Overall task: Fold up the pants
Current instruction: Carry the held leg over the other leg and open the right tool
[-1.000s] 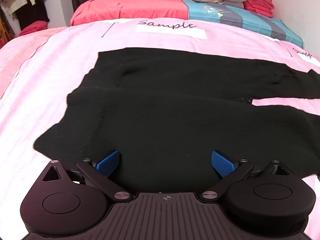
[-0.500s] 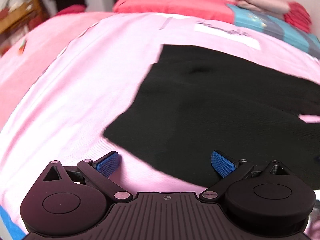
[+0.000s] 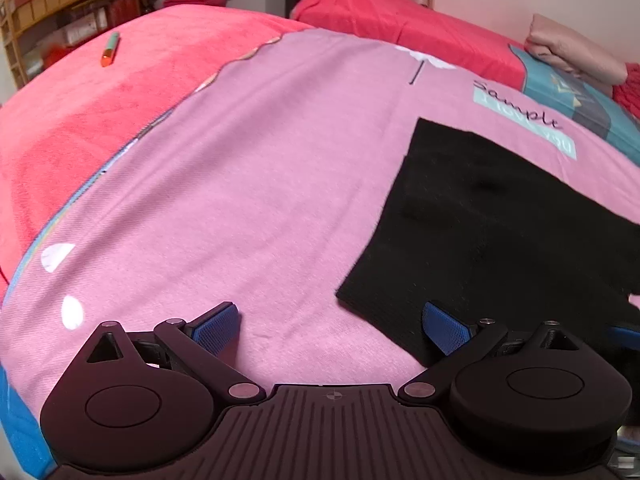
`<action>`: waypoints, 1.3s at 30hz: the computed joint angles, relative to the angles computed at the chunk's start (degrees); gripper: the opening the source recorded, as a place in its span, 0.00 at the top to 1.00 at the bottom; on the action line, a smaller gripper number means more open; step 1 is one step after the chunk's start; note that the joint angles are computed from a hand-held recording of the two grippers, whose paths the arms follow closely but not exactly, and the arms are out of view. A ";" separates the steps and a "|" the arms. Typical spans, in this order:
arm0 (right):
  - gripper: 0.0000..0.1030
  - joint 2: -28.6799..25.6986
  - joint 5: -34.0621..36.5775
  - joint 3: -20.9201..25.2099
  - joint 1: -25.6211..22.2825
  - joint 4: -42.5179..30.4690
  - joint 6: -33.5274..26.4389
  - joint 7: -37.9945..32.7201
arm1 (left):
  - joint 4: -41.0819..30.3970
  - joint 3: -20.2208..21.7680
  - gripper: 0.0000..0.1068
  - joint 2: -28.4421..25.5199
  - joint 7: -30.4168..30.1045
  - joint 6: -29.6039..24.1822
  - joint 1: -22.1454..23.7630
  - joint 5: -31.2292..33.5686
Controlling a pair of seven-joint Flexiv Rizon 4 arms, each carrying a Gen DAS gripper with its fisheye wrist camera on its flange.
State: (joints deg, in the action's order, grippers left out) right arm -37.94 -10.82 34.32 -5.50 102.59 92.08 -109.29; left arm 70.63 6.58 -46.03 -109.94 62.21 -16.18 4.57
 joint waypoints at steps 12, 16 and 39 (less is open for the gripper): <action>0.80 -1.02 16.73 -8.54 15.68 -6.23 -1.54 -10.25 | 0.46 1.29 0.04 0.49 -2.25 -0.56 0.75 0.64; 0.55 -1.88 2.81 -10.17 14.67 1.35 11.07 -9.28 | -2.85 -0.13 0.04 -1.05 -1.86 -0.94 1.33 -0.30; 0.15 -3.58 4.60 -21.48 9.85 -13.88 -4.97 25.86 | -37.06 -2.82 0.04 -17.96 14.95 -20.00 -2.97 -1.25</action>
